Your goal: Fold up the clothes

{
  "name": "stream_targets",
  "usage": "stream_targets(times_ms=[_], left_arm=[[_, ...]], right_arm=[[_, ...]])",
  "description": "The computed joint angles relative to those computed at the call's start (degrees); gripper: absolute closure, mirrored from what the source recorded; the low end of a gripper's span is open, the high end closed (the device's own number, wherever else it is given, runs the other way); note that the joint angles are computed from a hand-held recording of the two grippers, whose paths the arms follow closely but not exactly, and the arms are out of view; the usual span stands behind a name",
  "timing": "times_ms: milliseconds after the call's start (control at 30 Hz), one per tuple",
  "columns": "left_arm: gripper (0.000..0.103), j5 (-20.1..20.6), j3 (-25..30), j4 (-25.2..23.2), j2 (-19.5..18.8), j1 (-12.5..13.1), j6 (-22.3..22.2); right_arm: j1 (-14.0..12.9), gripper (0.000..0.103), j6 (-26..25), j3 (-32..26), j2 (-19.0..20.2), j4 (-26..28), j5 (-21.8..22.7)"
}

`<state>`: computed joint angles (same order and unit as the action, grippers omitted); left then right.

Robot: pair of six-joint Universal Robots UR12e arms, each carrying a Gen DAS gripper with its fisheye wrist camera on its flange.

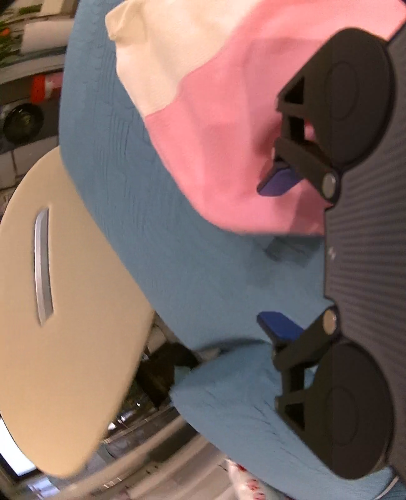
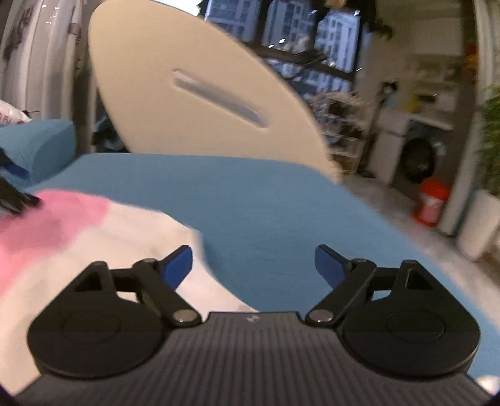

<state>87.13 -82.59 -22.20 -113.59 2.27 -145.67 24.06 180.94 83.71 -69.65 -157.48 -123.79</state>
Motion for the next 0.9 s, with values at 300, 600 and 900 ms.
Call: stream_targets(times_ms=[300, 600, 900], left_arm=[[0.003, -12.14, -10.83, 2.56, 10.53, 3.85, -21.44], [0.002, -26.91, -20.43, 7.93, 13.57, 2.83, -20.72], [0.001, -24.91, -20.96, 1.94, 12.2, 2.52, -14.49]], right_arm=[[0.03, 0.015, -15.2, 13.86, -10.59, 14.4, -13.0], [4.0, 0.031, -45.63, 10.95, -2.87, -6.3, -3.22], [5.2, 0.042, -48.28, -1.49, 7.03, -2.28, -1.99]])
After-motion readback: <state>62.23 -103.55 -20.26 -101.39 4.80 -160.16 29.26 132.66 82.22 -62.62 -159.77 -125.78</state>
